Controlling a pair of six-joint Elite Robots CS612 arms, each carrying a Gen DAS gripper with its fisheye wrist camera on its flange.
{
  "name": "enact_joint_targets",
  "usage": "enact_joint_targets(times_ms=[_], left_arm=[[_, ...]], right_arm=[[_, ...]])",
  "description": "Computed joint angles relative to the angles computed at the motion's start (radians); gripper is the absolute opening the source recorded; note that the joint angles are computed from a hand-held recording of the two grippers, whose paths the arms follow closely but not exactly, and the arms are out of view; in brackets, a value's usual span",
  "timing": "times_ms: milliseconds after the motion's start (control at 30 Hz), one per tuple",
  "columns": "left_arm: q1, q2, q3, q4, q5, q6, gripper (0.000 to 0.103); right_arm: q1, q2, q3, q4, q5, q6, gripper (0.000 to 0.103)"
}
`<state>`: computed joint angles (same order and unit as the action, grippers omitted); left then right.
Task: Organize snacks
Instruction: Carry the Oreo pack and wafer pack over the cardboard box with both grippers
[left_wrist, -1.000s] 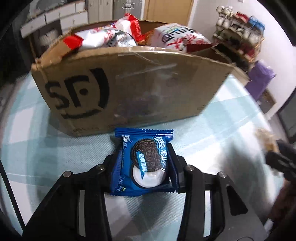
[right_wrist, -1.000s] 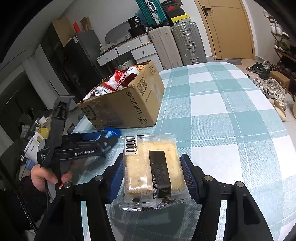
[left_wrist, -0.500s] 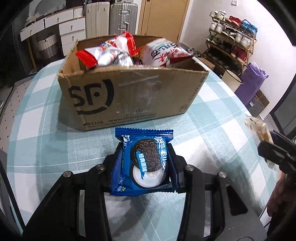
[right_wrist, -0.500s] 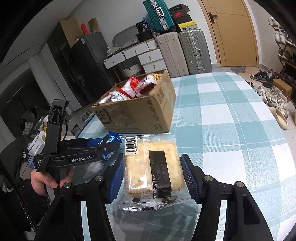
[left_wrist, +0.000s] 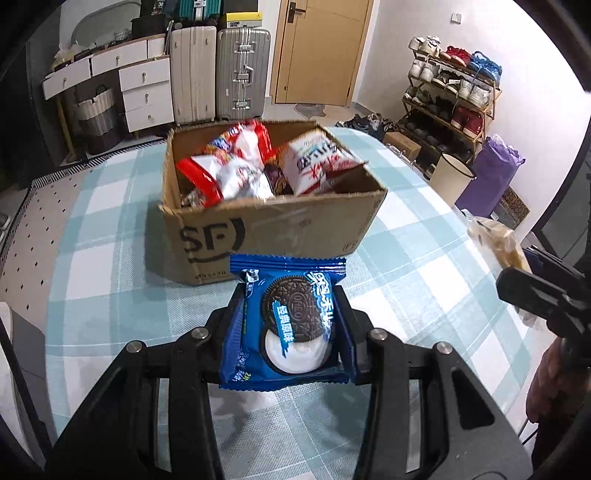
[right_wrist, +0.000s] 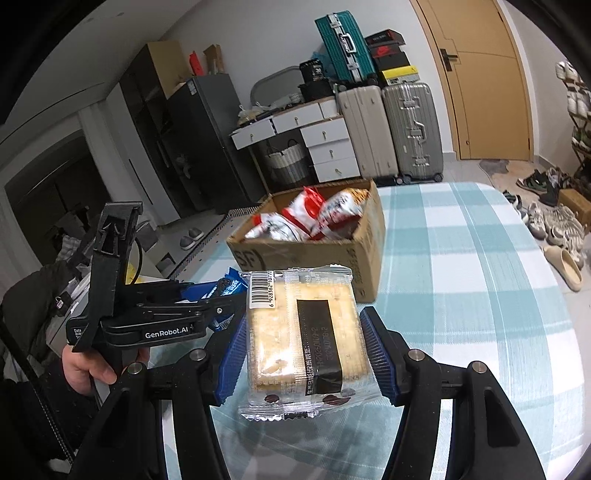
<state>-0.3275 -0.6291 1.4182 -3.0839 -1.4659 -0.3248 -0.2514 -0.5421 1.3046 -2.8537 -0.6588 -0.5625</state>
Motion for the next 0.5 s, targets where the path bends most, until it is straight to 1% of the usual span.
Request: enact_joint_targets(times_ms=[200,333,500], left_arm=[[0.003,-0.040,0.018,-0.001,0.009,0.020,0.040],[0.003,-0.062,0.022,-0.004,0.030,0.067,0.040],[0.023,-0.076,-0.009,0.018,-0.007,0.065,0.040]], right_arm=[[0.010,-0.012,-0.015,0.008,0.024,-0.014,0.060],[0.017,-0.021,-0.031,0.004,0.043,-0.014,0.060],[0.030,-0.033,-0.056,-0.027,0.054,-0.016,0.060]])
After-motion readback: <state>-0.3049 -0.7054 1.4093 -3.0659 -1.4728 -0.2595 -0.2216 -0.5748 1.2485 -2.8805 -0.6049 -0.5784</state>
